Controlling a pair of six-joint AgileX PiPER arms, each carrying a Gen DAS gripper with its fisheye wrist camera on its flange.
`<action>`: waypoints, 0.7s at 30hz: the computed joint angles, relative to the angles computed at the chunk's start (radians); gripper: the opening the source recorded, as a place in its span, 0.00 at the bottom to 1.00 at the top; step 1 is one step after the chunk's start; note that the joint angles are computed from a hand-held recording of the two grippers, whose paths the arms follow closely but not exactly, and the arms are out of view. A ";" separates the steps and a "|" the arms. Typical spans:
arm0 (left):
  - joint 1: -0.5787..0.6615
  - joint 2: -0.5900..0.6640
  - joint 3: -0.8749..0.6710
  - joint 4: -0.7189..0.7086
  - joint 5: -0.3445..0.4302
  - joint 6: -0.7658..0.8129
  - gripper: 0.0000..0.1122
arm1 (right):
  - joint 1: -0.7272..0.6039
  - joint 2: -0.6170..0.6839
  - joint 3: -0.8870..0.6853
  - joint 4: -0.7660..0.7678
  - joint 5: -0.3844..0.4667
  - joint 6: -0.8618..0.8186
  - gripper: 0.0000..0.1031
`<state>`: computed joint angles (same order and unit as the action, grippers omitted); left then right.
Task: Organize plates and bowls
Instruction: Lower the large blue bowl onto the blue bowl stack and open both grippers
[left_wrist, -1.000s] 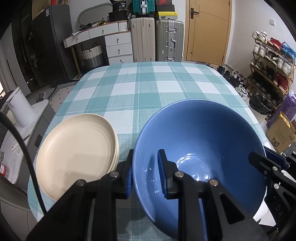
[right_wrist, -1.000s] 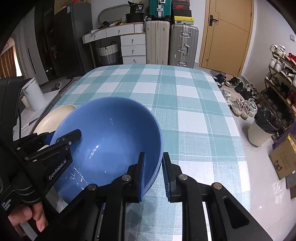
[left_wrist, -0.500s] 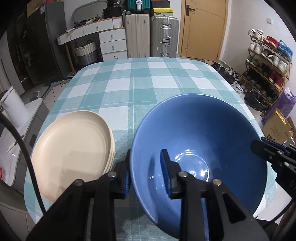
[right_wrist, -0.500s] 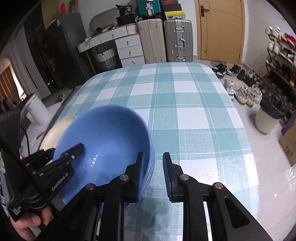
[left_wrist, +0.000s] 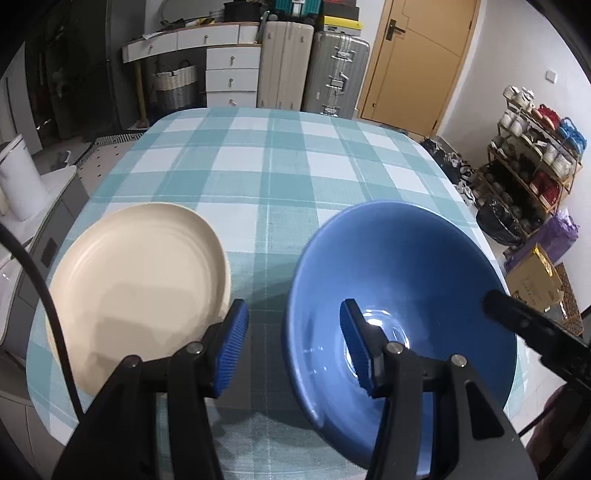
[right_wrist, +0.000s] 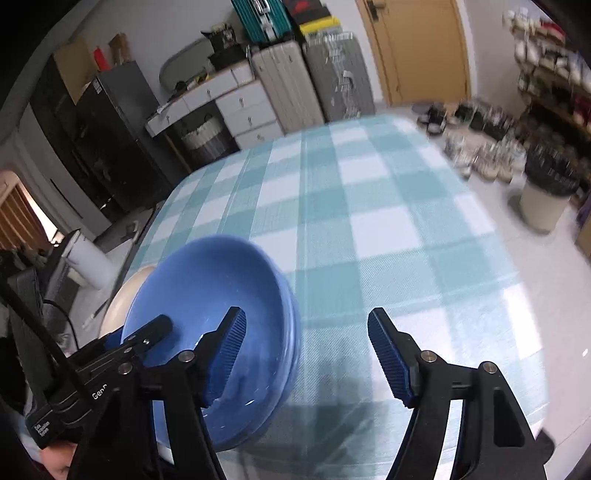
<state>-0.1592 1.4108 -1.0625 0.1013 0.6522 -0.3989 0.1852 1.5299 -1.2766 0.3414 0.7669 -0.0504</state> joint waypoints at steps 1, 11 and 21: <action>-0.005 0.005 -0.003 0.002 0.001 0.003 0.47 | -0.002 0.016 -0.004 0.012 0.008 0.001 0.63; -0.053 0.044 -0.012 0.035 0.004 -0.024 0.34 | 0.064 0.082 -0.007 -0.031 0.024 0.009 0.22; -0.108 0.053 -0.015 0.112 0.014 -0.097 0.31 | 0.086 0.046 0.025 -0.123 0.015 0.059 0.17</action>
